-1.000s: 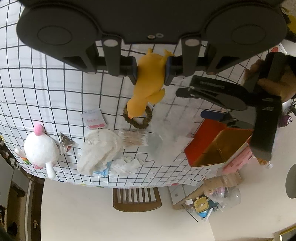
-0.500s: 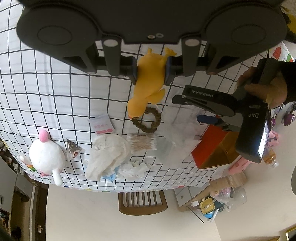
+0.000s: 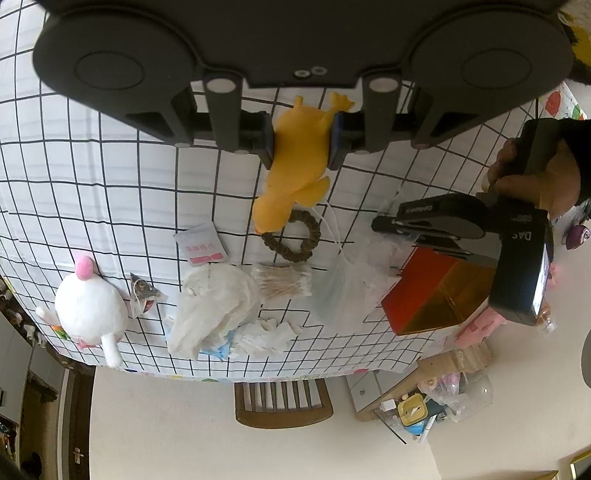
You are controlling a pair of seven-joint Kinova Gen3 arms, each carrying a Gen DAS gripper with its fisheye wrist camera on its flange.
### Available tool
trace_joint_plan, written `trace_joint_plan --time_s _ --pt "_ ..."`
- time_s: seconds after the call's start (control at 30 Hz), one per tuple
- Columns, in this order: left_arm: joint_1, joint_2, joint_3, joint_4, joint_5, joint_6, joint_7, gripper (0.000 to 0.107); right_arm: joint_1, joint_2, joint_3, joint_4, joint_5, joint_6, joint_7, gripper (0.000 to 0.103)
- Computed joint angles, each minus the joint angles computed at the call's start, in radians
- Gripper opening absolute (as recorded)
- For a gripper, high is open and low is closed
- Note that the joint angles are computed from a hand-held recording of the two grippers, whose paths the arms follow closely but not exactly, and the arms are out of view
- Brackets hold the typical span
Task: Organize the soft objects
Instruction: 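Carry the bag and chicken with both tools into the red tin box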
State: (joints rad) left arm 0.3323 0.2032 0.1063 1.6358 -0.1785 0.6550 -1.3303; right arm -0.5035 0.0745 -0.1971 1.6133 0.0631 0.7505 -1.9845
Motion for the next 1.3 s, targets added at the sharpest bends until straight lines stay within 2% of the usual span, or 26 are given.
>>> trace_joint_plan --time_s 0.27,0.47,0.57,0.97,1.3 --pt "-0.036 -0.073 0.011 -0.013 0.058 0.053 -0.021 0.007 -0.001 0.008 -0.007 -0.045 -0.027 -0.007 0.061 0.027" --pt "-0.078 -0.120 0.012 -0.044 0.111 0.101 -0.055 0.007 -0.017 0.044 -0.011 -0.118 -0.043 -0.006 0.111 0.027" --pt "-0.104 -0.147 0.006 -0.041 0.141 0.095 -0.086 0.007 -0.028 0.073 -0.011 -0.164 -0.054 -0.005 0.129 0.027" --pt "-0.194 -0.182 -0.028 -0.048 0.148 0.107 -0.138 0.007 -0.121 0.227 -0.003 -0.402 -0.046 0.018 0.190 0.027" --pt "-0.277 -0.125 -0.062 -0.095 0.199 0.167 -0.264 0.007 -0.223 0.395 0.035 -0.642 -0.015 0.109 0.212 0.027"
